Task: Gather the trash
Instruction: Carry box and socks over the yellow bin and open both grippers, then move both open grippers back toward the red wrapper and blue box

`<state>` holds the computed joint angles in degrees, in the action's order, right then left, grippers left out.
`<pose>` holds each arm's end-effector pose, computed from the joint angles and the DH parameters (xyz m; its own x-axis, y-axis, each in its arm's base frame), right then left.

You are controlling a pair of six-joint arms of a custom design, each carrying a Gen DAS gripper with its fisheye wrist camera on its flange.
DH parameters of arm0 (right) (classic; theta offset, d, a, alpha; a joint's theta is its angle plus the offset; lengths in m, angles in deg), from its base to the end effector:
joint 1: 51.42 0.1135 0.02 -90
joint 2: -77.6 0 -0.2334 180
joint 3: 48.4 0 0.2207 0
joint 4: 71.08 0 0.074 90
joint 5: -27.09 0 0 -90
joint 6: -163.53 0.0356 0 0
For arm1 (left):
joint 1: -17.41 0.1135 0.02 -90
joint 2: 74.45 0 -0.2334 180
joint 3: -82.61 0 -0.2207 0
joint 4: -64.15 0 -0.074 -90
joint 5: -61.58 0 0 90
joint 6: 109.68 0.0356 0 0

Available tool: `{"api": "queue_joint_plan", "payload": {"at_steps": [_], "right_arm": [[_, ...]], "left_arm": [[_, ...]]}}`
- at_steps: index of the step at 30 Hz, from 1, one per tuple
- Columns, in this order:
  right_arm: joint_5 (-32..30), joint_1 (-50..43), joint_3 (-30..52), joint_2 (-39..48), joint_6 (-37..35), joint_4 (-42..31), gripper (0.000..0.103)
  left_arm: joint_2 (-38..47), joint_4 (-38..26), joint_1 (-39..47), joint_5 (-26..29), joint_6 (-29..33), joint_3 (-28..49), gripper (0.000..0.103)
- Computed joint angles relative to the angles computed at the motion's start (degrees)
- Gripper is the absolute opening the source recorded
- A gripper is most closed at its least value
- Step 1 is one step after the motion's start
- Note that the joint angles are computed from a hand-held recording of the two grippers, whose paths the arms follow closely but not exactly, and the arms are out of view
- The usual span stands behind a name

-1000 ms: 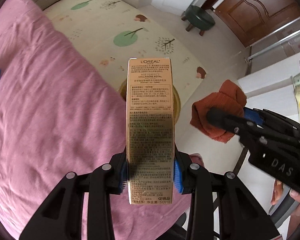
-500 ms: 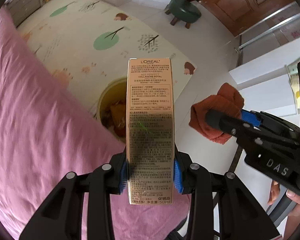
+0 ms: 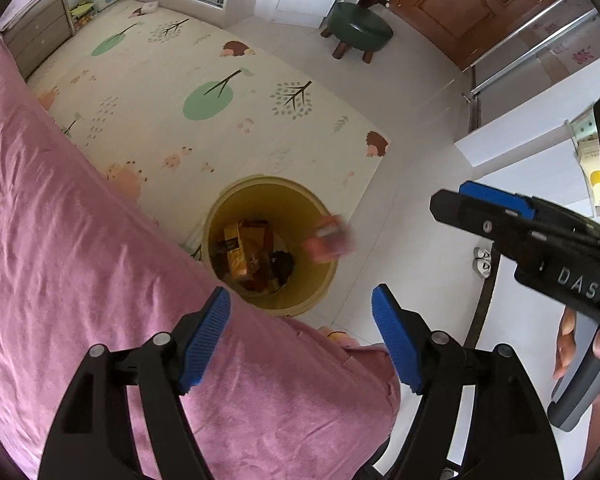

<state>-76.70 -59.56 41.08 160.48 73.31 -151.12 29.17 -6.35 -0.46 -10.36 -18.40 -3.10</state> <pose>0.2400 -0.0258 0.2664 -0.9491 0.1320 -0.2859 0.0666 0.9715 0.2274 0.2934 -0.1062 0.1984 -0.9289 0.3218 -0.1833 0.3647 0.8811 -0.3011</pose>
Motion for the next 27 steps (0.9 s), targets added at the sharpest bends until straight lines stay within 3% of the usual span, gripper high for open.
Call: {"api": "queue_joint_plan", "payload": {"at_steps": [11, 21, 27], "right_arm": [[0.8, 19.9, 7.1, 3.6, 9.3, -0.1, 0.047], [3.4, 44.2, 20.7, 15.6, 17.5, 0.0, 0.047], [3.3, 57.4, 38.6, 29.8, 21.7, -2.3, 0.047]], "left_arm": [[-9.7, -1.9, 15.0, 0.3, 7.2, -8.5, 0.073], [-15.5, -8.4, 44.6, -0.6, 22.5, -10.9, 0.073], [-11.8, -11.3, 64.8, 0.0, 32.0, -6.1, 0.073]]}}
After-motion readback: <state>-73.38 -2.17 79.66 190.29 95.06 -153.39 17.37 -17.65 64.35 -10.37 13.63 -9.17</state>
